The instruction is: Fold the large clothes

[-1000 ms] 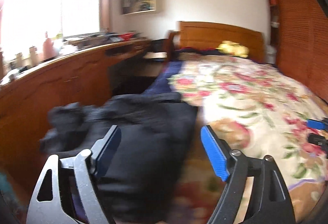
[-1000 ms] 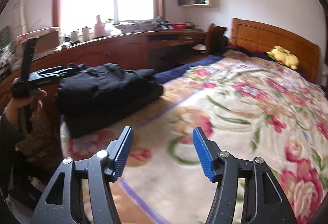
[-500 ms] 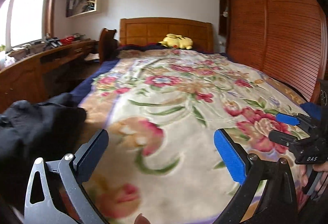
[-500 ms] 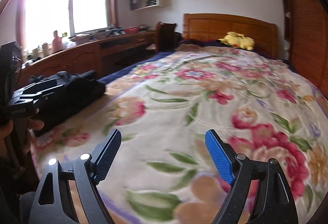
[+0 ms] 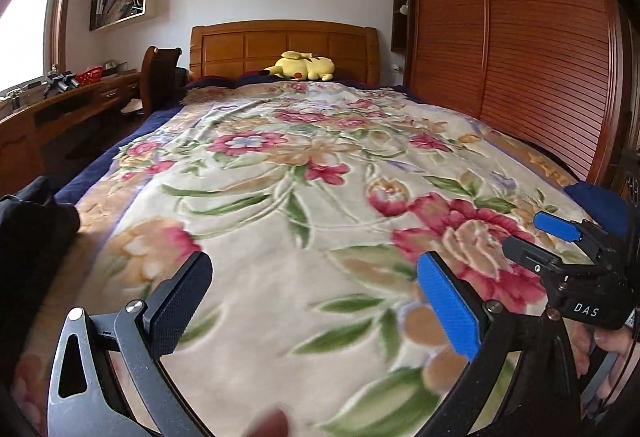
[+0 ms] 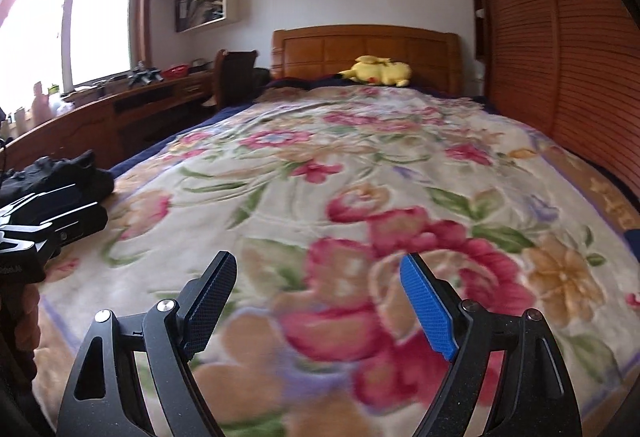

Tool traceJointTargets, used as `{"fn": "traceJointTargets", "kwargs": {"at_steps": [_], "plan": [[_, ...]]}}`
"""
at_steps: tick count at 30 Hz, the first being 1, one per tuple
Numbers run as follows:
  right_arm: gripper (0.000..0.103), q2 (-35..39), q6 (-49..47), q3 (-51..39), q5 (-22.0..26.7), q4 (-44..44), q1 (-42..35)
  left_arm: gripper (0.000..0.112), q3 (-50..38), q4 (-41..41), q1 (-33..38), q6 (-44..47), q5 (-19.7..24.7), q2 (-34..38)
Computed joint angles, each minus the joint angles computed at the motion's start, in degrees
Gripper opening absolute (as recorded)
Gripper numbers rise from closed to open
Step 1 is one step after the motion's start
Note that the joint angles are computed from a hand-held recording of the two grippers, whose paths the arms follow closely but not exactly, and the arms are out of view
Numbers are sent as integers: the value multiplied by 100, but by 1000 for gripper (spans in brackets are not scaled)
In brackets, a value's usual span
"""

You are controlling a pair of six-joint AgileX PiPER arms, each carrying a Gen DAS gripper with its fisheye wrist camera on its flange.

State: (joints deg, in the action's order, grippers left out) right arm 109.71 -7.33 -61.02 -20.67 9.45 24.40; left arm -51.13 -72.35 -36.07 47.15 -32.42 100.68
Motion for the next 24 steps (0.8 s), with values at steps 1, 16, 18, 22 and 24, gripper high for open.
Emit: {"fn": "traceJointTargets", "kwargs": {"at_steps": [1,16,18,22,24], "plan": [[85,25,19,28,-69,10,-30,103,-79,44,-59,-87,-8,69],[85,-270,128,1004,-1436,92,-16,103,-235,-387,-818,222,-949,236],[85,-325,-154,1155,-1646,412,89,103,-136,-334,-850,135,-998,155],[85,-378,-364,1384,-2050,734,236,103,102,-158,-824,-160,-1022,-50],[85,-369,-450,1448,-2200,842,301,103,207,-104,-810,-227,-1085,-124]]}}
